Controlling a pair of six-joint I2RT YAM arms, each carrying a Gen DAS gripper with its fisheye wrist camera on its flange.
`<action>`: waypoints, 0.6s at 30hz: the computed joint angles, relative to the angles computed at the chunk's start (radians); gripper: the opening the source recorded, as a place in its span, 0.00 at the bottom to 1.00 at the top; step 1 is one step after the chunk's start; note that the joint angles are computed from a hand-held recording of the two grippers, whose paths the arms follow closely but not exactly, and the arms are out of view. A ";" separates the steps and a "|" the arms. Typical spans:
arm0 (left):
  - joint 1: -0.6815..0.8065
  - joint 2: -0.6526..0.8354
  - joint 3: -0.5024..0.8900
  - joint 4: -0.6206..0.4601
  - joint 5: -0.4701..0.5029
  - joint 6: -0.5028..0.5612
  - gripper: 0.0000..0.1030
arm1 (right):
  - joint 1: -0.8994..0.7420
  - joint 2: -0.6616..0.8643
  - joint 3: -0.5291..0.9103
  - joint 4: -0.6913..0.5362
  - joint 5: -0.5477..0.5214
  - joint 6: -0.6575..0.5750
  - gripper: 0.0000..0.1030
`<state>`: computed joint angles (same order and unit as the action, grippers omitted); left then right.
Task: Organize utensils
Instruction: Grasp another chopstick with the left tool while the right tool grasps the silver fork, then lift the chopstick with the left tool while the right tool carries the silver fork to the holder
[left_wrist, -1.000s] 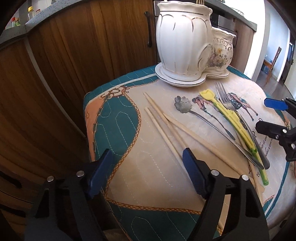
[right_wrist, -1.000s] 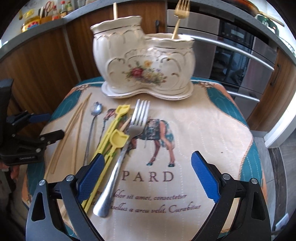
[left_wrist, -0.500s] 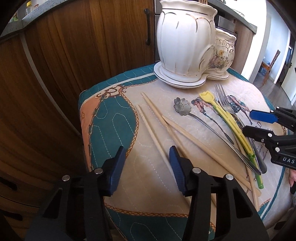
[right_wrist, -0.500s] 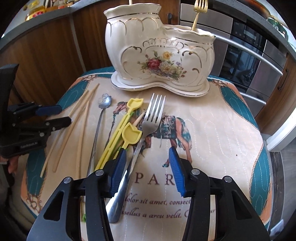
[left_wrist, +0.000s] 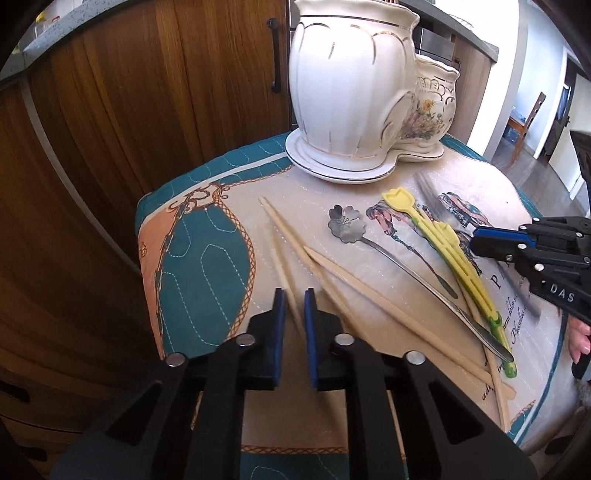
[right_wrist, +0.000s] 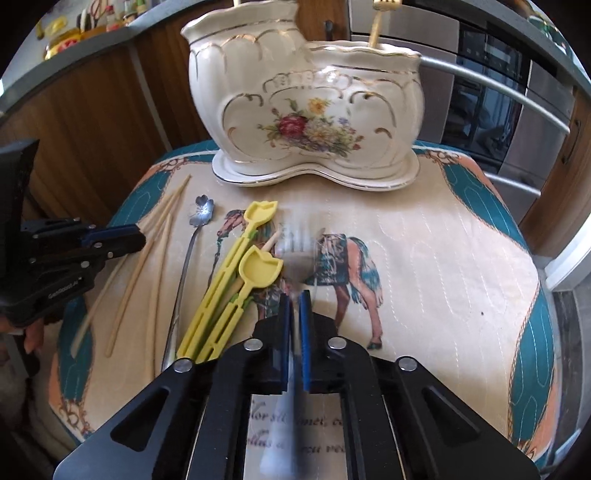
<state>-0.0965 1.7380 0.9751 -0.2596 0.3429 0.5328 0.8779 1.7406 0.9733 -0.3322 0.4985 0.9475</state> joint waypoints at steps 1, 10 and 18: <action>0.009 0.003 0.010 -0.018 0.008 0.011 0.04 | 0.010 -0.020 -0.017 -0.002 0.014 0.005 0.06; 0.071 -0.026 0.003 -0.055 0.099 0.039 0.04 | 0.058 -0.199 -0.184 0.121 0.107 0.024 0.06; 0.126 -0.188 0.014 -0.028 0.349 -0.007 0.04 | 0.114 -0.313 -0.197 0.172 0.336 -0.049 0.06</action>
